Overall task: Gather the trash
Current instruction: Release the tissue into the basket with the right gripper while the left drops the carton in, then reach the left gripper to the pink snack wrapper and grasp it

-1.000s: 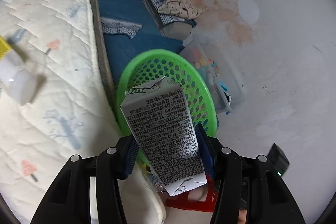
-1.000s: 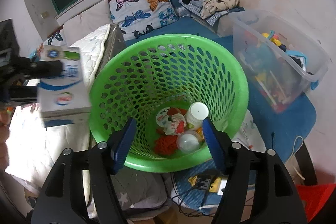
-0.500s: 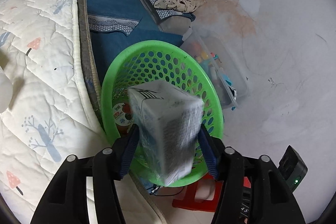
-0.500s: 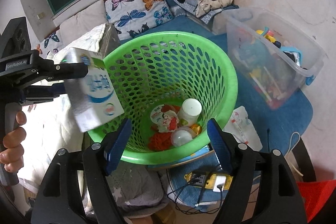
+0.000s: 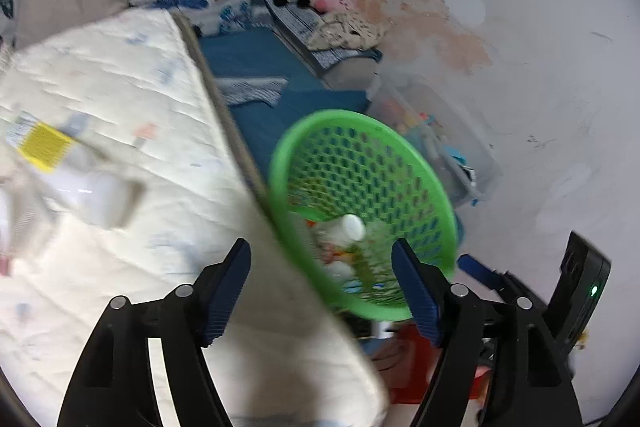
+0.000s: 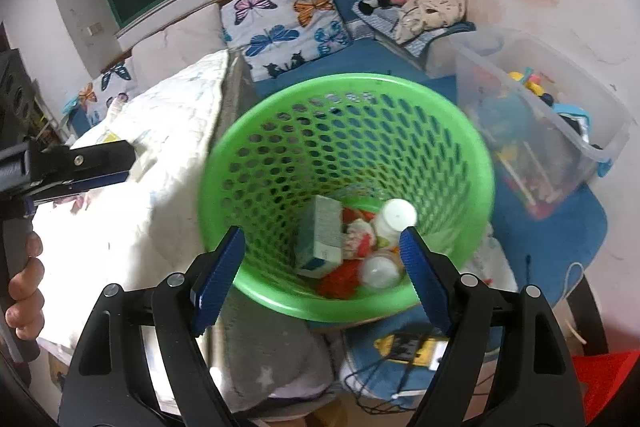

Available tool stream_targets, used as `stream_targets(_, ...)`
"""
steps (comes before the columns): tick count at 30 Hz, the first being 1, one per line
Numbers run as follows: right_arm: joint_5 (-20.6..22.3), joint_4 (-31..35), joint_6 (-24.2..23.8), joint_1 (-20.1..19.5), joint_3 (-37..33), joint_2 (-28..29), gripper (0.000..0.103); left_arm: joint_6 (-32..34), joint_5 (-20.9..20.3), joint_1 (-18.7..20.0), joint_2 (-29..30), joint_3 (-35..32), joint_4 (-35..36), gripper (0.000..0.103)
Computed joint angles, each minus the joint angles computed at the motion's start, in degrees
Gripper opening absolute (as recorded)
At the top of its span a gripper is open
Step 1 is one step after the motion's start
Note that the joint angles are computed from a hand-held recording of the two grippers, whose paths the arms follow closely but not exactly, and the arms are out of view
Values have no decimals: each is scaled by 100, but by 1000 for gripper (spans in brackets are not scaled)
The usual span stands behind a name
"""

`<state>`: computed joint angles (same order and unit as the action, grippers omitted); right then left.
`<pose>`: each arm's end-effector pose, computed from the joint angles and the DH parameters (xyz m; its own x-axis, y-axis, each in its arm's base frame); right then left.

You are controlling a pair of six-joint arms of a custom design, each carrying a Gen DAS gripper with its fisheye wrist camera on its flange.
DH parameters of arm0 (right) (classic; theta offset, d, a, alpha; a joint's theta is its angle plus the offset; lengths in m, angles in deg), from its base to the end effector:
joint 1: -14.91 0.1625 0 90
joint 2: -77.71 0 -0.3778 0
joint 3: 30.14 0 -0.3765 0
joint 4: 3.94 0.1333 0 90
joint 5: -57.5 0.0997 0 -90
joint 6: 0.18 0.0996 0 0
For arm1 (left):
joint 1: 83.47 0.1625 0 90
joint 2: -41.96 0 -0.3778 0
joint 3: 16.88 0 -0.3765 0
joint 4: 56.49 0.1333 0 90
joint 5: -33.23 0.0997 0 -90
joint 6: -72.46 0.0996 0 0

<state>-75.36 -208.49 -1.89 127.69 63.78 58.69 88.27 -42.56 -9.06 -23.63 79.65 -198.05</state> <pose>0.2845 -0.5081 -0.0705 -0.8346 0.0951 0.5425 -0.3232 0.7131 -0.6222 -0.0110 -0.6265 0.2577 -0.8522 0.4162 -0.3170 0.5027 0.8191 -0.2763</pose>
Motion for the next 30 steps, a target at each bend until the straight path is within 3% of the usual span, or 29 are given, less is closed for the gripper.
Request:
stream_targets(2,4,-9,-109,66,-184,134,80,102,110,37,-121,38,-88,82)
stream_targets(10,302,-57,-499,263,-819,560,83,504,639,313,-580,65,-468,83)
stream_targets(19,546,826,-643,463,-1854,1053,83,1056,1312,681,-779,-80,-1025,85)
stream_targets(30,627,2089,-979,668,-3368,1786,83,1453,1784,1247,-438,-917,-1107,85)
